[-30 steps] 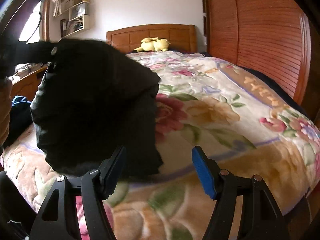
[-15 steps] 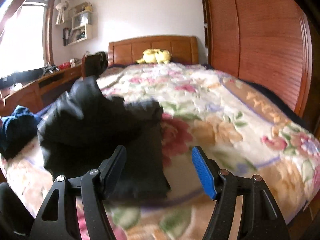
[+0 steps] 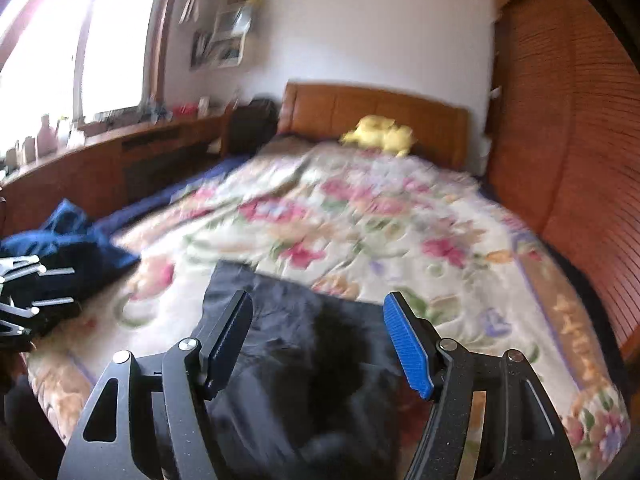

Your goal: Fold large clothes

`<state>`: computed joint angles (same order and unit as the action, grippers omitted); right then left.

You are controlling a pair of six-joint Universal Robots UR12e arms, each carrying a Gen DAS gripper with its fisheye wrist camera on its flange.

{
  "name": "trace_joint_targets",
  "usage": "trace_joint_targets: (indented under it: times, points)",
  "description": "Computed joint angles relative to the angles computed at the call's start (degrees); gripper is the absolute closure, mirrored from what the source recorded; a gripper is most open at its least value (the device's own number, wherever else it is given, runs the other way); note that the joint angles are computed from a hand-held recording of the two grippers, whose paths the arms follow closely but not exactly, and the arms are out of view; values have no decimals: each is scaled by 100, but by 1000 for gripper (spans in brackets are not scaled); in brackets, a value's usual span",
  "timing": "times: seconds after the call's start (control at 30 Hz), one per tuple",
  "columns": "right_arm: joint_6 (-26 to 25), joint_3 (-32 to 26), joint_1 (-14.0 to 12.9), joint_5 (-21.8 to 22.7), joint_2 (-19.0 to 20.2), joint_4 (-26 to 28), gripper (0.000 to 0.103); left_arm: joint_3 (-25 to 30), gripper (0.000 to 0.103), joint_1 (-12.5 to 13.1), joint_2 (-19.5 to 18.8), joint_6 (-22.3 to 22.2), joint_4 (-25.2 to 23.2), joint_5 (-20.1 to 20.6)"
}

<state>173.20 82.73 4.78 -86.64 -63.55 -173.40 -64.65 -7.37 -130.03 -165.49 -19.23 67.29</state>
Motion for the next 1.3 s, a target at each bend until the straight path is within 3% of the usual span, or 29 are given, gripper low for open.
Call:
trace_joint_targets:
  times: [0.1,0.2,0.37,0.57,0.7,0.93,1.03,1.23,1.3]
  points:
    - [-107,-154,37,-78,98,912,33,-69,61,29,6,6,52,-61]
    - [151,51,-30,-46,48,1296,33,-107,60,57,4,14,85,-143]
    - [620,349,-282,535,-81,1503,33,-75,55,64,-44,18,62,-224]
    - [316,266,-287,298,-230,1313,33,-35,50,38,-97,-21,35,-232]
    - [111,-149,-234,142,-159,1411,33,14,49,1,-138,-15,-42,-208]
    - [-259,-1318,-178,123,510,2915,33,95,48,-62,-202,-11,-122,-177]
    - [-220,-1598,-258,533,704,3474,33,105,47,-77,-221,-24,-92,-138]
    - [-326,-1684,-303,903,834,3774,33,168,46,-103,-275,33,-156,-85]
    - [-513,-1722,-339,1046,869,3720,53,212,46,-105,-304,32,-202,-86]
